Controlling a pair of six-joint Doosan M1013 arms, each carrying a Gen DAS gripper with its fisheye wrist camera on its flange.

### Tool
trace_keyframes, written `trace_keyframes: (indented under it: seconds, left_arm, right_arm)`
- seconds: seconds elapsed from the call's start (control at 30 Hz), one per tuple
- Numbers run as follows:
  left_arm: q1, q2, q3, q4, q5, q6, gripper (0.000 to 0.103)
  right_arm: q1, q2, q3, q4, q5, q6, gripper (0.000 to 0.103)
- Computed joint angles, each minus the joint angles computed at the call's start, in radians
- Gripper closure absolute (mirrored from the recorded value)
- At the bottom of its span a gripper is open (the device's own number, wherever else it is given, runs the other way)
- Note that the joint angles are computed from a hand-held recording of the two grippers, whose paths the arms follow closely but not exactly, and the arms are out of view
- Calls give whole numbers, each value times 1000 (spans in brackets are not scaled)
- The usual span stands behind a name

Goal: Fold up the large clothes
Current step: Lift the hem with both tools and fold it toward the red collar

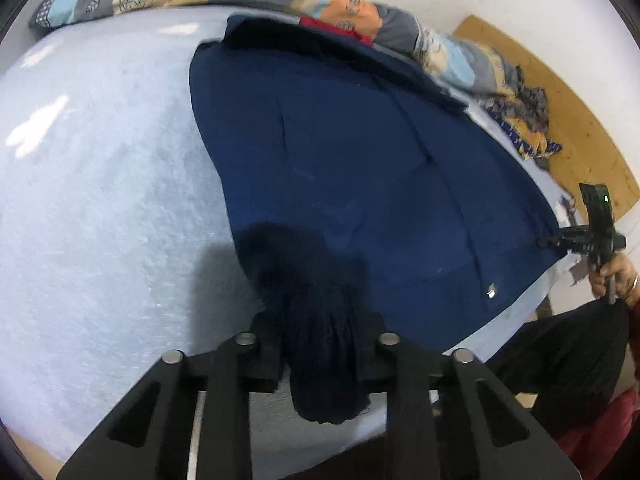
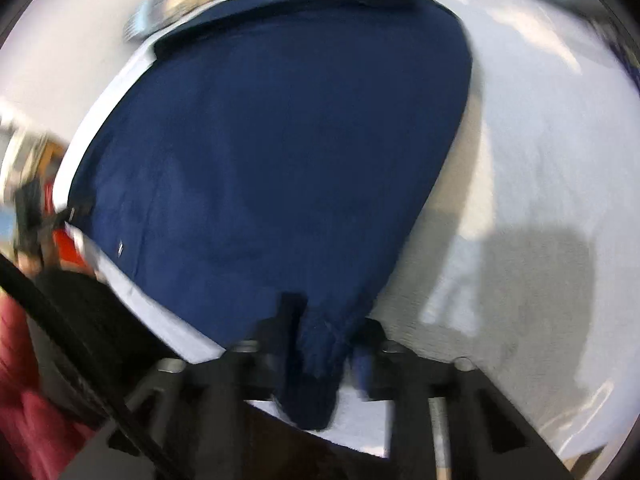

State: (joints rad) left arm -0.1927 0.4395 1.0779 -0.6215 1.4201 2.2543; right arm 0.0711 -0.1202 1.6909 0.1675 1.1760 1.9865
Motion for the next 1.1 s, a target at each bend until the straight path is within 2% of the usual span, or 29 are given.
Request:
trace_keyframes:
  seconds: [0.1,0.33,0.47,0.73,0.8,0.87,0.93,1.03,1.1]
  left_arm:
    - [-3,-25,17,9,-44,33,83]
    - [40,-62,33,-124,-120,51,84]
    - [71,-80,34,-177,-135,68,84]
    - [126,-118,20,-287,-116,84,83]
    - [126,-109,-15,-304,-119,56,83]
    - [122,-87,-65,-319,-116,26,83]
    - [108,-57,-127,-316,-125,-24,83]
    - [82,9,-257,-291,-129,-127,83]
    - [59,67,-366,-251,-125,-201,83]
  right_arm:
    - [37,-13,-17,-59,-53,-8,84]
    - [20,-113,31,-10,-246,-43,85]
    - [32,-166,54,0,-349,-54,85]
    - [55,-269,108,4,-536,12,85]
    - [70,-269,104,-36,-569,62,85]
    - [58,-271,104,-38,-611,92,85]
    - [24,-265,100,8,-662,90,85]
    - [-4,-240,71,-40,-710,176,85]
    - [-49,-213,45,-20,-732,180,85]
